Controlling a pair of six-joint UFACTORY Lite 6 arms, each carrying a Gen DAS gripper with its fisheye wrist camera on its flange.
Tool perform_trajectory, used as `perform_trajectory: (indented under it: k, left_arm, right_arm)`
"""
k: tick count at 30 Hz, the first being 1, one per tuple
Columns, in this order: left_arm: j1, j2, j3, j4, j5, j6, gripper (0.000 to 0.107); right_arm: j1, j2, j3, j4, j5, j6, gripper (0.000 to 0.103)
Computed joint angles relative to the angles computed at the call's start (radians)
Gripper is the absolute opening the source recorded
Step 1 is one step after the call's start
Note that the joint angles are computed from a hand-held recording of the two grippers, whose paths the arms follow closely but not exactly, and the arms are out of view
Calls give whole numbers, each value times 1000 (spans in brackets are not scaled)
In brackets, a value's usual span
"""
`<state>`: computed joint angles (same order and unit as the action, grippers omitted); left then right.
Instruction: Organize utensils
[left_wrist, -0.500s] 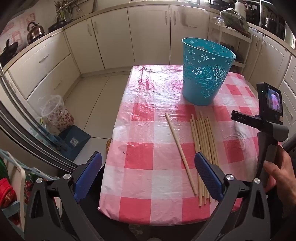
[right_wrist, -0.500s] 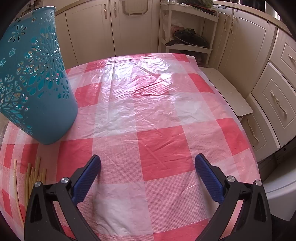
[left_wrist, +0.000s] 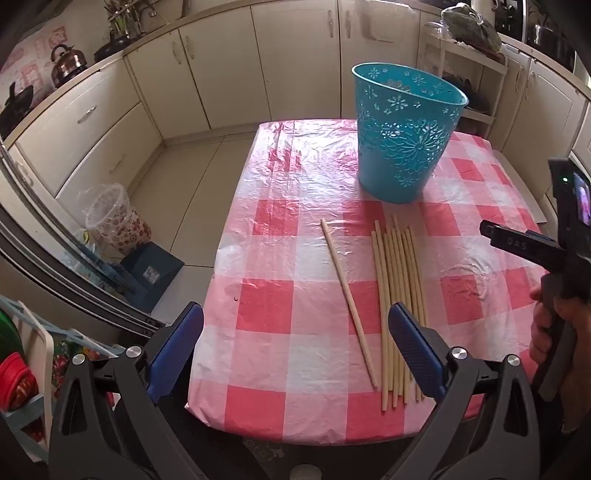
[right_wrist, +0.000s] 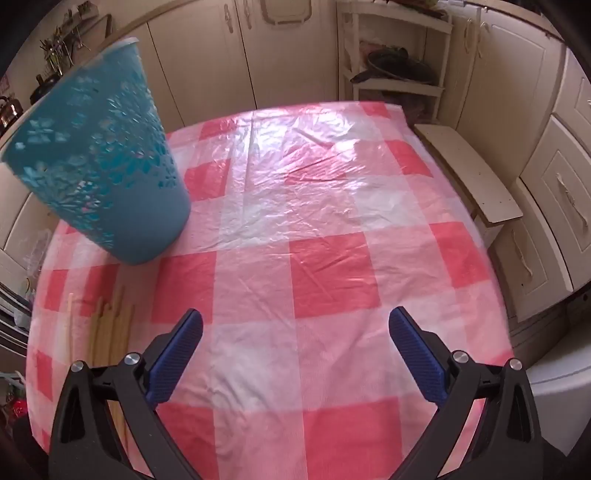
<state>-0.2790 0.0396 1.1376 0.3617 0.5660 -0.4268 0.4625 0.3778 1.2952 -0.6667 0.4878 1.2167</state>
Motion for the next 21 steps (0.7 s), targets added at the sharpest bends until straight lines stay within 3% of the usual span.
perform_trajectory:
  k: [4,9,15,21]
  left_arm:
    - [-56,-176,-91,5,60,-72,97]
    - [-222,-398,-180,105,209,-253,97]
    - [-475,-602,-207,221,442,-427,97]
    - [-760,-733,-206,338,693,-631,97]
  right_arm:
    - [200,-334,-212,-91,119,105,97]
    - [573,-570,-248,-170,425,280,97]
    - [951,-661,-241,-266,743,582,97]
    - [1195,-616,-200,-296,940,736,97]
